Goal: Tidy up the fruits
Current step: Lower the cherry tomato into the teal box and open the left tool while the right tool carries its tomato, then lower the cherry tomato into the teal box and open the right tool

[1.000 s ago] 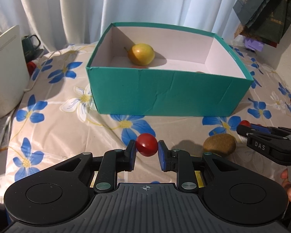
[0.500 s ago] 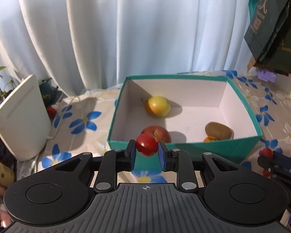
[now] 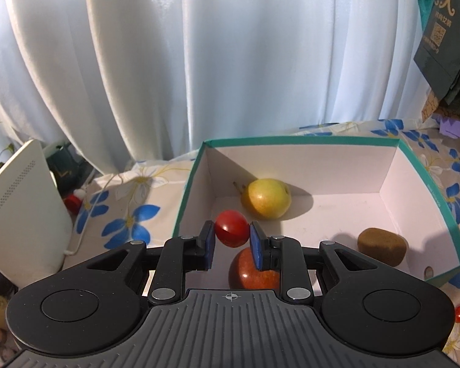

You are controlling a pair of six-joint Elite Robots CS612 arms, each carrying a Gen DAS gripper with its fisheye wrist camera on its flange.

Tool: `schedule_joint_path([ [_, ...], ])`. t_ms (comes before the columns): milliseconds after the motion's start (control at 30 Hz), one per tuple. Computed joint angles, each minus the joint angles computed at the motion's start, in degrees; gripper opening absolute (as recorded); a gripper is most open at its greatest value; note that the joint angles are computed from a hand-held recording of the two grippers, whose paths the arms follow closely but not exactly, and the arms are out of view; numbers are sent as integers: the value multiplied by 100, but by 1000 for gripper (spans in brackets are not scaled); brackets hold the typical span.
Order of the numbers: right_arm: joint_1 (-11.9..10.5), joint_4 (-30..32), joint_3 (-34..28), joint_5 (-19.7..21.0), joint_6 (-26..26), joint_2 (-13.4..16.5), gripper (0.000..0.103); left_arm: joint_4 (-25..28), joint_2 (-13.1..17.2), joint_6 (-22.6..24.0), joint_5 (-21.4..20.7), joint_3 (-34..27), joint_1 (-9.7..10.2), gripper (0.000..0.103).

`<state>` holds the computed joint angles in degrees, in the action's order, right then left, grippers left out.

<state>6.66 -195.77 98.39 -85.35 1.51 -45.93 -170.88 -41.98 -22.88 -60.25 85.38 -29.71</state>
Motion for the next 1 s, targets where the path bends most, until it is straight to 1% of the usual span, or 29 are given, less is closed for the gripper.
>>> schedule_joint_path([
  [200, 0, -5, -113, -47, 33, 50, 26, 146, 234, 40, -203, -268, 80, 27],
  [333, 8, -22, -202, -17, -2, 100, 26, 409, 339, 2, -317, -422, 121, 27],
  [467, 16, -25, -304, 12, -35, 155, 26, 643, 405, -74, -433, -521, 162, 28],
  [700, 14, 27, -468, 65, -73, 247, 26, 647, 454, -114, -445, -583, 188, 30],
  [767, 13, 46, -491, 80, -69, 263, 26, 659, 456, -141, -370, -583, 181, 36],
  [800, 13, 52, -496, 90, -61, 267, 26, 651, 453, -140, -382, -577, 185, 36],
  [933, 14, 96, -542, 108, -84, 297, 26, 659, 408, -190, -549, -546, 201, 43],
  [967, 12, 112, -554, 119, -81, 305, 26, 666, 392, -189, -552, -530, 195, 47],
  [1000, 11, 128, -567, 126, -78, 312, 26, 622, 374, -180, -486, -499, 175, 60],
])
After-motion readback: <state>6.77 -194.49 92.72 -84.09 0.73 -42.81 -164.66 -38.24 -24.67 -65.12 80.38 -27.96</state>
